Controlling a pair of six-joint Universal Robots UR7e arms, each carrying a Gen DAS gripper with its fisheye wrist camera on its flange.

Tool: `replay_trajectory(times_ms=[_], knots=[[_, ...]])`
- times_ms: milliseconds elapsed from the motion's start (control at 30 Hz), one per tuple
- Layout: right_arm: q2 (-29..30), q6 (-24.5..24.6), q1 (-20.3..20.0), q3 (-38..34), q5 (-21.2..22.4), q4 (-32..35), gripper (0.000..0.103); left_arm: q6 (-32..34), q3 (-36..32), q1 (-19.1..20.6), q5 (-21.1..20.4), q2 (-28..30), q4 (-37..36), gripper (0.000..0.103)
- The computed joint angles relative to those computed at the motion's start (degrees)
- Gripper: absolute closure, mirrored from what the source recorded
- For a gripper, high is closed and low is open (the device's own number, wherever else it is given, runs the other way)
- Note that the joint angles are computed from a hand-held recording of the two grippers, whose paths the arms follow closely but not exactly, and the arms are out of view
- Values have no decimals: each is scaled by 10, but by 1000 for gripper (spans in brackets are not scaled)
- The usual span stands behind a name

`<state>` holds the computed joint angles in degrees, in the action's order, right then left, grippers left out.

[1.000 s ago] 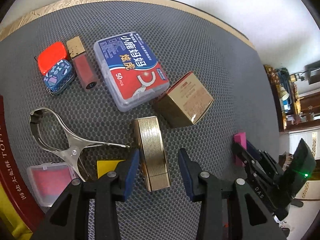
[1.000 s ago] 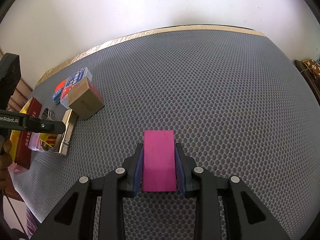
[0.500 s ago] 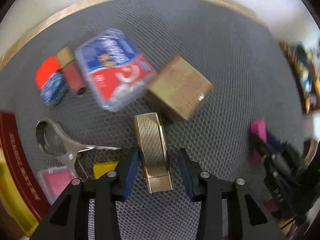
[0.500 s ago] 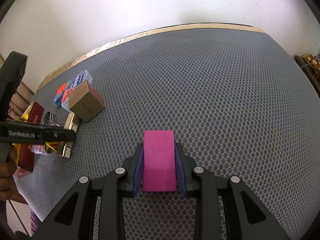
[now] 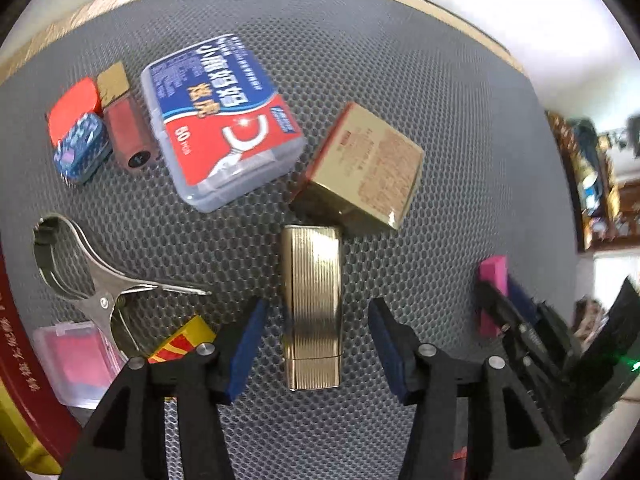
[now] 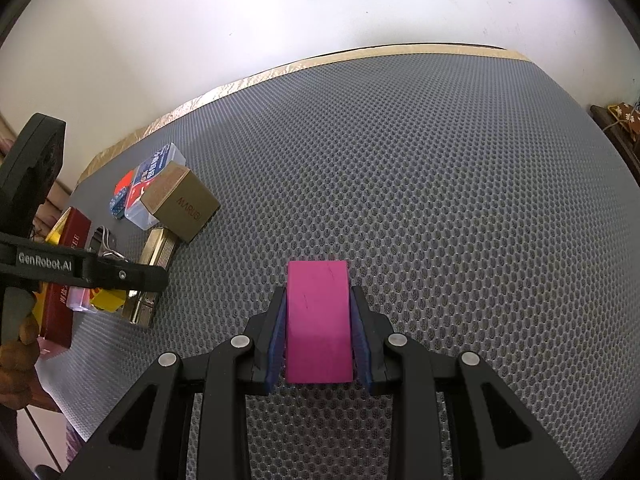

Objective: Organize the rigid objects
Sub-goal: 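Grasp the gold ribbed tube with the left gripper while the right gripper holds the pink block, then lower the gold tube into the tin and open the left gripper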

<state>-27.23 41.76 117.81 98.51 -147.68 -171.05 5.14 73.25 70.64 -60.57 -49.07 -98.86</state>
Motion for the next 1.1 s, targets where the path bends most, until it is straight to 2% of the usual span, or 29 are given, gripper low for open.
replay_trajectory(times_ms=[133, 167, 200, 300, 433, 500, 700, 767, 867, 1000, 1100], knots=[[3, -2, 0, -5, -1, 6, 75, 37, 57, -18, 49, -14, -58, 51], [4, -1, 0, -7, -2, 8, 75, 50, 90, -28, 74, -24, -96, 72], [5, -3, 0, -8, -2, 9, 75, 67, 110, -32, 83, -31, -122, 74], [9, -11, 0, -11, -7, 6, 75, 76, 130, -31, 62, -41, -151, 74], [13, -11, 2, -22, -15, 27, 75, 76, 146, -26, 31, -68, -153, 74], [14, -6, 2, -25, -16, 35, 75, 82, 166, -28, -2, -96, -168, 74], [13, 10, 20, -38, -31, 60, 75, 70, 196, -21, -53, -192, -191, 74], [15, 13, 30, -45, -35, 63, 75, 85, 163, 9, -55, -204, -187, 74], [21, 3, 44, -60, -31, 51, 75, 90, 126, 37, -32, -225, -181, 74], [39, -26, 59, -96, -13, 35, 75, 87, 6, 89, 22, -186, -148, 74], [59, -52, 64, -135, 3, 33, 75, 74, -84, 124, 32, -142, -96, 74]])
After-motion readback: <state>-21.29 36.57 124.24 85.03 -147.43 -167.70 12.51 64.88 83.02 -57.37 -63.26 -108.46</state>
